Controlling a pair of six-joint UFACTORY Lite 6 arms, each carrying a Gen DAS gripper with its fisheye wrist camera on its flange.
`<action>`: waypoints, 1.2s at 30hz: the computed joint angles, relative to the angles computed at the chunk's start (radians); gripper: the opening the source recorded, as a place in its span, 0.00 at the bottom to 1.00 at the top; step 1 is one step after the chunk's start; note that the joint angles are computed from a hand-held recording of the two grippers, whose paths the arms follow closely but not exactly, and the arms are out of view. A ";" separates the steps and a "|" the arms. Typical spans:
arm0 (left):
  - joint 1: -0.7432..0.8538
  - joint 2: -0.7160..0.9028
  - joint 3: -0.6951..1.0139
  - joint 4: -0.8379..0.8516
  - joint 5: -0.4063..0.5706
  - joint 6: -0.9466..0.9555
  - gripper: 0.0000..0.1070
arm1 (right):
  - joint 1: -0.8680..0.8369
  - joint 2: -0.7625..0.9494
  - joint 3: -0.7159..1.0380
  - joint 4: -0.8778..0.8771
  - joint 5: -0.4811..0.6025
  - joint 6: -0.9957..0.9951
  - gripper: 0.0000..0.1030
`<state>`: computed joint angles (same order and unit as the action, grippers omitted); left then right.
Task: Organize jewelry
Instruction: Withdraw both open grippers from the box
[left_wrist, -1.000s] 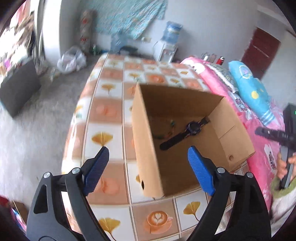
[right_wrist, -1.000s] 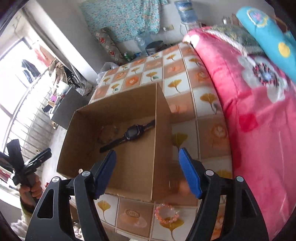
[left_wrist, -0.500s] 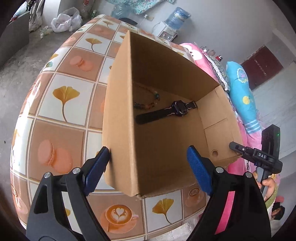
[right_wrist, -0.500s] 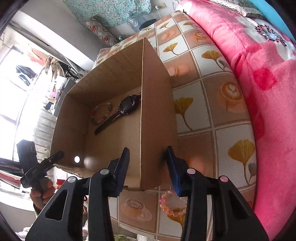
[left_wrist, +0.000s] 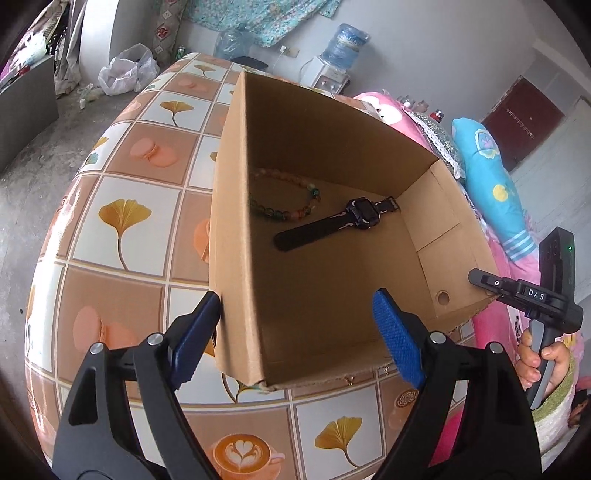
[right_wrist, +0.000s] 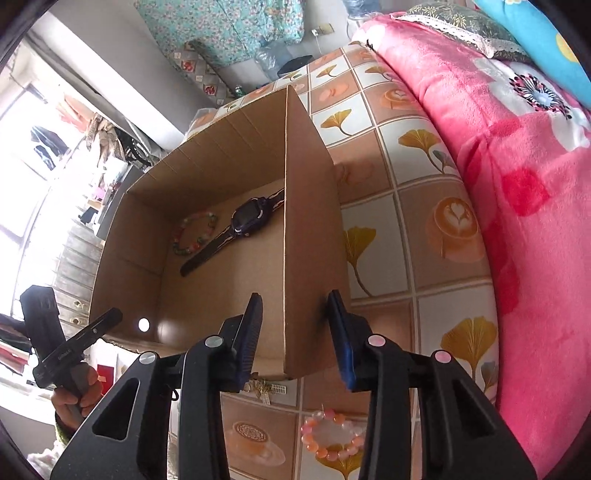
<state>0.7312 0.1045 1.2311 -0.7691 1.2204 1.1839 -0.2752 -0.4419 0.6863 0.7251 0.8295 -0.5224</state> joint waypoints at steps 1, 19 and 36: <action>0.009 -0.010 -0.013 -0.003 0.002 0.013 0.75 | -0.009 -0.020 -0.015 0.003 0.008 -0.007 0.35; 0.153 -0.161 -0.165 0.026 0.084 0.110 0.75 | -0.155 -0.224 -0.140 -0.018 0.179 -0.041 0.35; 0.192 -0.171 -0.167 -0.112 0.038 0.205 0.76 | -0.257 -0.248 -0.177 0.125 0.203 -0.115 0.46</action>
<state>0.9234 -0.0664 1.0637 -0.8814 1.2581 1.3890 -0.5326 -0.6901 0.5092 0.8499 1.0321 -0.6373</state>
